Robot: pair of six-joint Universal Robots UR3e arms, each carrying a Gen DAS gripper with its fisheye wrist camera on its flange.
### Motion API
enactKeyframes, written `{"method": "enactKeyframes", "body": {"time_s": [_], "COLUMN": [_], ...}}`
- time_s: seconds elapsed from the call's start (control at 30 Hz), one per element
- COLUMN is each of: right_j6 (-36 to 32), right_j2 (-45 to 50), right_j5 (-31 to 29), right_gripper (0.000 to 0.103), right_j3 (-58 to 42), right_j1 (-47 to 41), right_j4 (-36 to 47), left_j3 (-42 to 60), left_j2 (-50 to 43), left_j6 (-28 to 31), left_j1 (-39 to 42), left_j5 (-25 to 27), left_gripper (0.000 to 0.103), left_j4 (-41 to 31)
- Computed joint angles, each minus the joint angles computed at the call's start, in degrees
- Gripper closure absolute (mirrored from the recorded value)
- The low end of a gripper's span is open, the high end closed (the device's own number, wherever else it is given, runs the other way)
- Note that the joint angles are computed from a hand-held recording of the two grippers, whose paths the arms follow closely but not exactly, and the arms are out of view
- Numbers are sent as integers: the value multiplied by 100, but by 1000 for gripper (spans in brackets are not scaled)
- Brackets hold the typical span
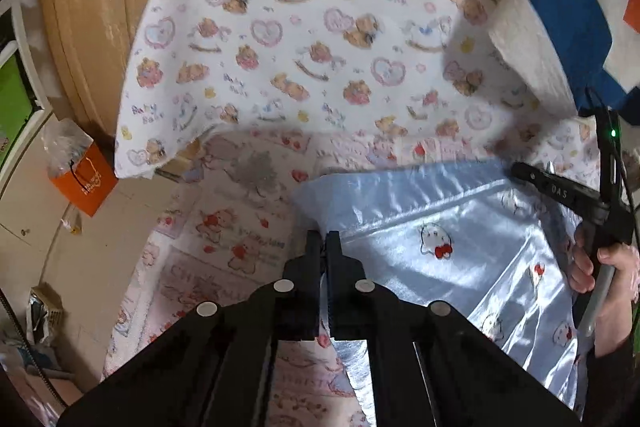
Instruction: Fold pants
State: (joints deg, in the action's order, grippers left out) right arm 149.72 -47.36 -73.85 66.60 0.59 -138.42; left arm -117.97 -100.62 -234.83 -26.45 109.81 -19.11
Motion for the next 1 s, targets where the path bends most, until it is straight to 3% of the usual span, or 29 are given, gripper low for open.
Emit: {"method": "enactKeyframes", "body": {"time_s": [0.1, 0.2, 0.33, 0.5, 0.63, 0.67, 0.7, 0.73, 0.8, 0.93, 1.0], "right_j6": [49, 233, 482, 567, 36, -79, -155, -234, -331, -896, -1169], "right_j2": [-131, -194, -78, -241, -938, -1138, -1351, -1581, -2138, -3077, -3500], "right_j5": [105, 237, 43, 107, 465, 555, 631, 718, 1021, 1638, 1945], "right_gripper": [100, 101, 101, 101, 99, 96, 82, 52, 21, 20, 20], "right_j3": [178, 121, -104, 178, 1099, 1355, 1593, 1796, 2425, 3372, 3546], "right_j1": [20, 76, 196, 155, -91, -165, -244, -337, -617, -1223, -1571], "right_j4": [-360, -549, -598, -683, -779, -810, -797, -684, -803, -772, -343], "left_j3": [-50, 68, -76, 574, 685, 694, 681, 661, 639, 640, 671], "left_j2": [20, 50, 158, -126, -143, -149, -137, -118, -64, -22, -59], "left_j6": [-199, -510, -574, -957, -1054, -1081, -1081, -1069, -1130, -1235, -1252], "left_j1": [-204, -364, -97, -385, -384, -396, -427, -473, -616, -906, -987], "left_j5": [627, 1248, 914, 1590, 1555, 1571, 1621, 1698, 1919, 2398, 2544], "left_gripper": [102, 102, 102, 101, 96, 95, 90, 87, 67, 52, 41], "left_j4": [174, -268, -518, -1778, -2126, -2156, -2128, -2067, -1996, -1844, -1781]}}
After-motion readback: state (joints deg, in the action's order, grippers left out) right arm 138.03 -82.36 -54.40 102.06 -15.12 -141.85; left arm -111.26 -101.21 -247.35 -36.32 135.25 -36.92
